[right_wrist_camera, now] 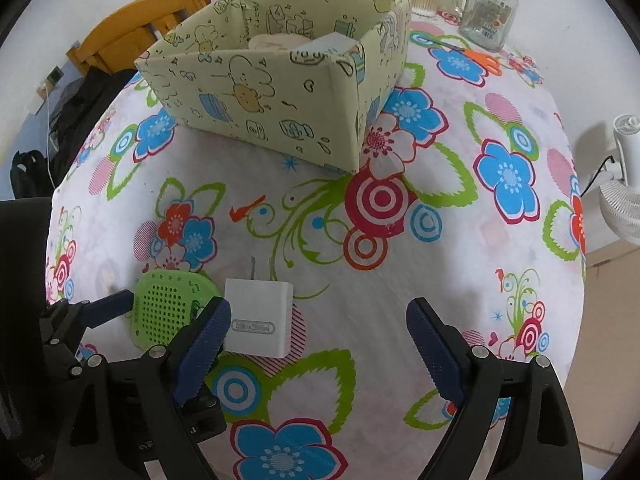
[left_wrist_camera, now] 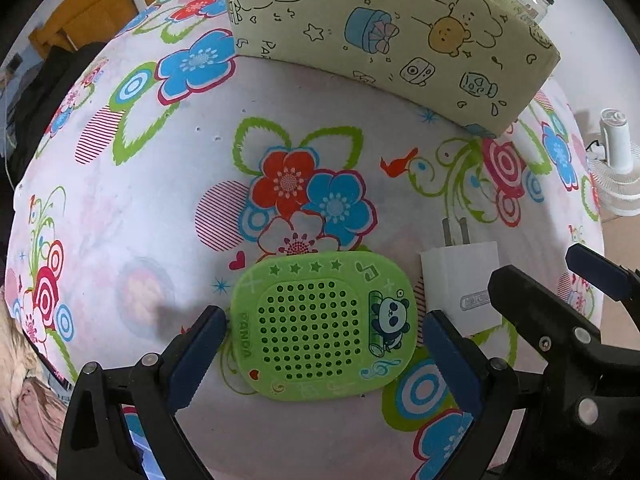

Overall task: Organize rigid objects
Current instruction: 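Grasp the green panda speaker with the left tool while the right tool approaches the white charger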

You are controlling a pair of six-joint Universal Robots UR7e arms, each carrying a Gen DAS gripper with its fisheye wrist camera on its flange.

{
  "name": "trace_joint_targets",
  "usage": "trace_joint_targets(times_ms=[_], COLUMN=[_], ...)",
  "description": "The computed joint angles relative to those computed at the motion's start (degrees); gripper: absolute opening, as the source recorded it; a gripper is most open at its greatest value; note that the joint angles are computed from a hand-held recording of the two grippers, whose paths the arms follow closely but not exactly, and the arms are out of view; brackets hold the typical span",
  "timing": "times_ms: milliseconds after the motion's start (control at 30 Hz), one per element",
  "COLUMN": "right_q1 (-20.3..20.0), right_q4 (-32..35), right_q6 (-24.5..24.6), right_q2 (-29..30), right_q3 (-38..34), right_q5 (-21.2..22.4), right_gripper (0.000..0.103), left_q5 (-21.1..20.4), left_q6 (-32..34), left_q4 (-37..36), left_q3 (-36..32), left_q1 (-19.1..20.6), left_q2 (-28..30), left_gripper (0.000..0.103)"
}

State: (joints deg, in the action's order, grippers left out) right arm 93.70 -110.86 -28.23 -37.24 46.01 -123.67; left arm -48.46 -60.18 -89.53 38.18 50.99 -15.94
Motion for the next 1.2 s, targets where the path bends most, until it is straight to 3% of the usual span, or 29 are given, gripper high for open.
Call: trace_joint_targets(times_ms=[300, 567, 633, 1200], right_q1=[-0.4, -0.6, -0.6, -0.2], right_q4=[1.2, 1.7, 1.9, 0.4], right_q6=[0.0, 0.0, 0.3, 4.5], right_q2=[0.2, 0.2, 0.2, -0.5], right_q3=[-0.1, 0.4, 0.4, 2.8], right_q5=[0.0, -0.1, -0.2, -0.1], right_gripper=[0.091, 0.092, 0.092, 0.092], left_q5=[1.7, 2.7, 3.4, 3.0], left_q6=[-5.2, -7.6, -6.3, 2.4], left_q4=[5.6, 5.2, 3.4, 1.6], left_q3=[-5.1, -1.9, -0.5, 0.0], left_q1=[-0.8, -1.4, -1.8, -1.8], left_q2=[4.0, 3.5, 3.1, 2.5], left_gripper=[0.103, 0.101, 0.095, 0.095])
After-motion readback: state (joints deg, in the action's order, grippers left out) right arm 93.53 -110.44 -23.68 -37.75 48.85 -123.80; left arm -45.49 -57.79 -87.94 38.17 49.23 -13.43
